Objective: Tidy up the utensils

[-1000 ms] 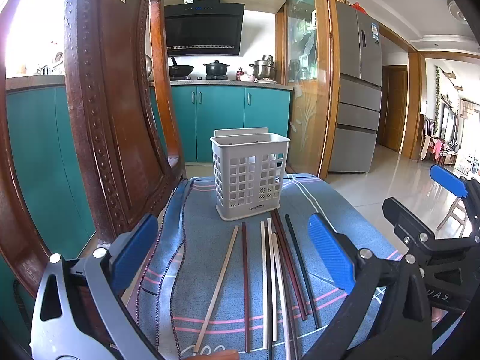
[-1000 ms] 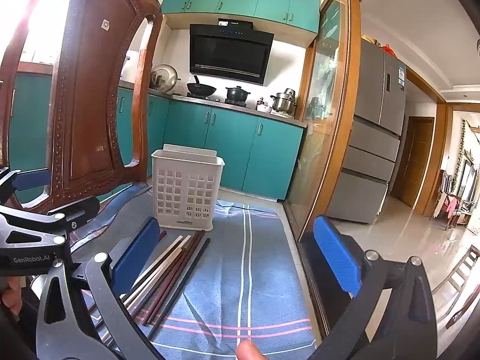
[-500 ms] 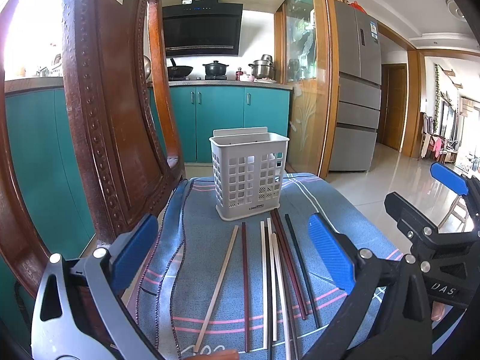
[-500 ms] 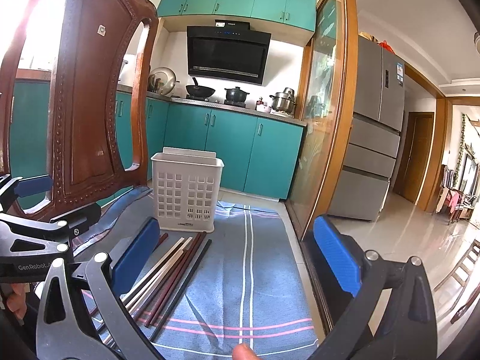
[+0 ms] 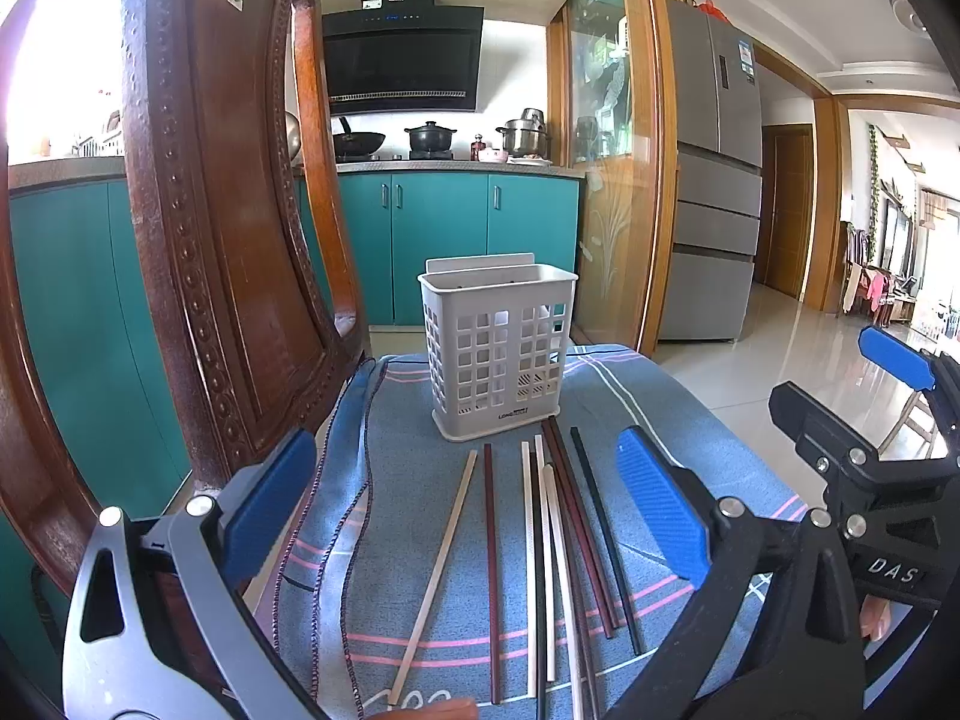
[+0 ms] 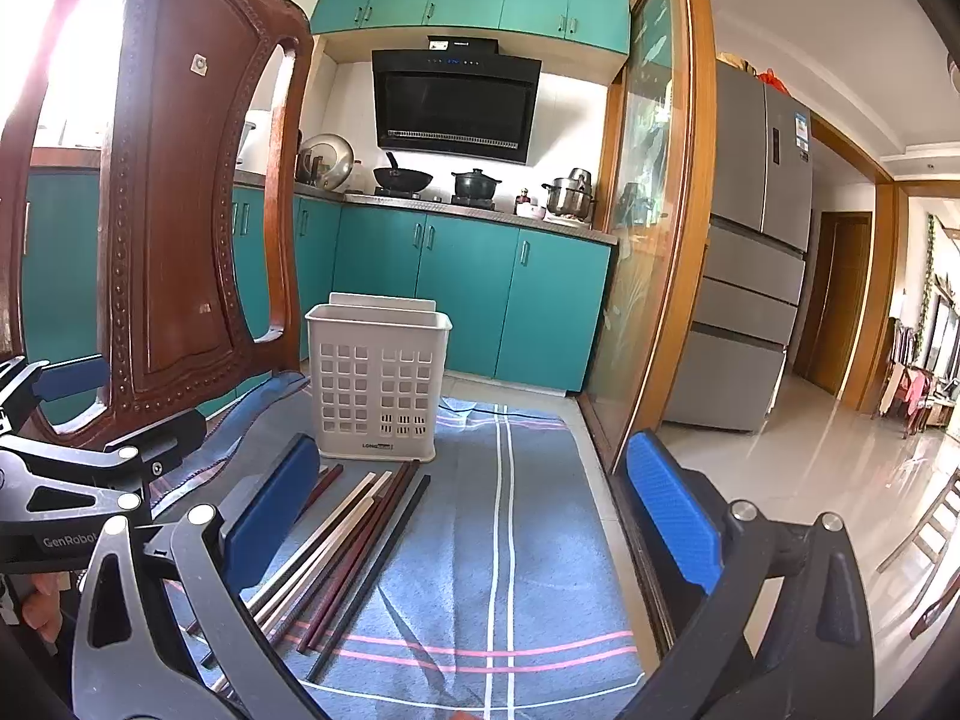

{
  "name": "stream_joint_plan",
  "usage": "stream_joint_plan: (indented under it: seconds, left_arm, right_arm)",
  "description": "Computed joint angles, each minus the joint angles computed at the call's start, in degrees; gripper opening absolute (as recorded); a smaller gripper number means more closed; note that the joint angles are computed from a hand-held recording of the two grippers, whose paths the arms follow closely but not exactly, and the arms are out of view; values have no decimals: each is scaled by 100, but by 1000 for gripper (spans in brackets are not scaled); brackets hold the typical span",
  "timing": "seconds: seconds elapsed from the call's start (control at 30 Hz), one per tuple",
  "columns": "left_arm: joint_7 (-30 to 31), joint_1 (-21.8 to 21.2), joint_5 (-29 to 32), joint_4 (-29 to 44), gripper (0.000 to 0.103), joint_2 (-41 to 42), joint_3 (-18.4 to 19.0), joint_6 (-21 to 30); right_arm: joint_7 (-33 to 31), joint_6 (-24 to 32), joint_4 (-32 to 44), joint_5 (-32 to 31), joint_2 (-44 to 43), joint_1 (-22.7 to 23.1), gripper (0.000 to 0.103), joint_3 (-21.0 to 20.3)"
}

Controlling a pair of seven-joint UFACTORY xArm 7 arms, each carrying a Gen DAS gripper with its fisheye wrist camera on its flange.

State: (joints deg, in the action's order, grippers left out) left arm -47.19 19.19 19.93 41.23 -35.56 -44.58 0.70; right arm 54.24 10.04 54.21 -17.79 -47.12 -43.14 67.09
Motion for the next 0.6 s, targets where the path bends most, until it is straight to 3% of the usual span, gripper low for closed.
stream_joint_plan:
  seconds: [0.6]
  left_arm:
    - [-76, 102, 37, 45, 100, -5, -118, 9]
  right_arm:
    - [22, 35, -30, 23, -145, -10, 100, -24]
